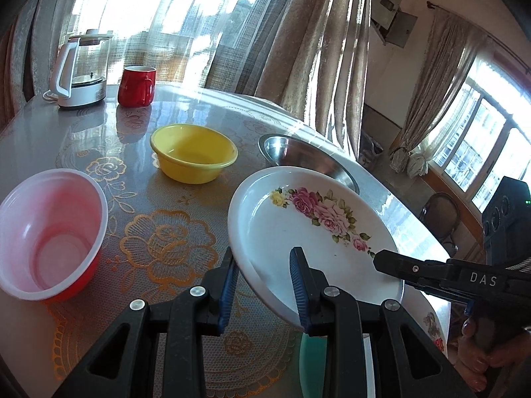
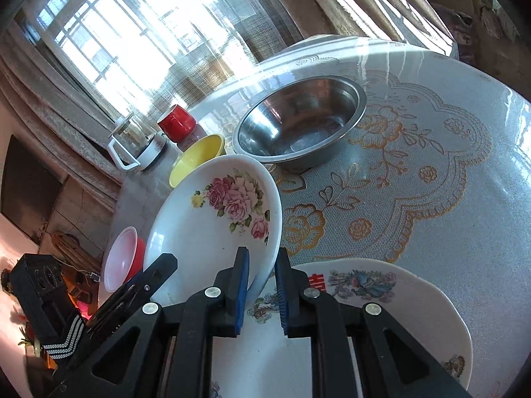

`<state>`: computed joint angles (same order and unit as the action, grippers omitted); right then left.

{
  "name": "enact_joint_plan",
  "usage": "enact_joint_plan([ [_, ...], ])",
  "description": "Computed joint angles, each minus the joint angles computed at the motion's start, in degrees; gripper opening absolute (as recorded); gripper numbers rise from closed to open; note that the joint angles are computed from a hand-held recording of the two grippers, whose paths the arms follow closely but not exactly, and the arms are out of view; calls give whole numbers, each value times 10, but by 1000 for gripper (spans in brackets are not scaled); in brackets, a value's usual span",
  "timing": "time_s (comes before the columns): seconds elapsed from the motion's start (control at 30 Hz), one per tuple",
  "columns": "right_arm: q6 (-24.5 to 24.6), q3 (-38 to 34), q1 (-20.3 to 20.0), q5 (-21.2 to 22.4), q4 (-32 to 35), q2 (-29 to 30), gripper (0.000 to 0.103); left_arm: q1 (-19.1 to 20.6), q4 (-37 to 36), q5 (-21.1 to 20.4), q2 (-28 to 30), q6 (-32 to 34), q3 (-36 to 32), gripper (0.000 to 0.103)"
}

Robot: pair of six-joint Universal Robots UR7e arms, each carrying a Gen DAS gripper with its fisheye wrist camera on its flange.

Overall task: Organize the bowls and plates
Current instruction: 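Lift the floral plate with both grippers and carry it toward the stack, then lower the floral plate onto the large plate and open the left gripper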

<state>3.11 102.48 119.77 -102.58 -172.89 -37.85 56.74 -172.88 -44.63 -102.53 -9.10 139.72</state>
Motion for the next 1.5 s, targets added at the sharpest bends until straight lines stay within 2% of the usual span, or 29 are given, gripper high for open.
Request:
enact_joint_plan([
  [0.2, 12, 50, -6, 4, -47, -31, 16, -20, 1, -8, 2, 13, 10, 31],
  [0.37, 15, 82, -5, -9, -72, -52, 16, -28, 9, -35, -3, 12, 15, 31],
  [0.73, 31, 164, -21, -6, -120, -105, 17, -70, 37, -44, -14, 14, 40, 31],
  [1.17, 55, 227, -36, -8, -138, -144, 18, -111, 79, -40, -23, 7, 61, 31],
  [1.5, 88, 249, -45, 0, -120, -160, 20, -100, 115, -61, -27, 8, 54, 35],
])
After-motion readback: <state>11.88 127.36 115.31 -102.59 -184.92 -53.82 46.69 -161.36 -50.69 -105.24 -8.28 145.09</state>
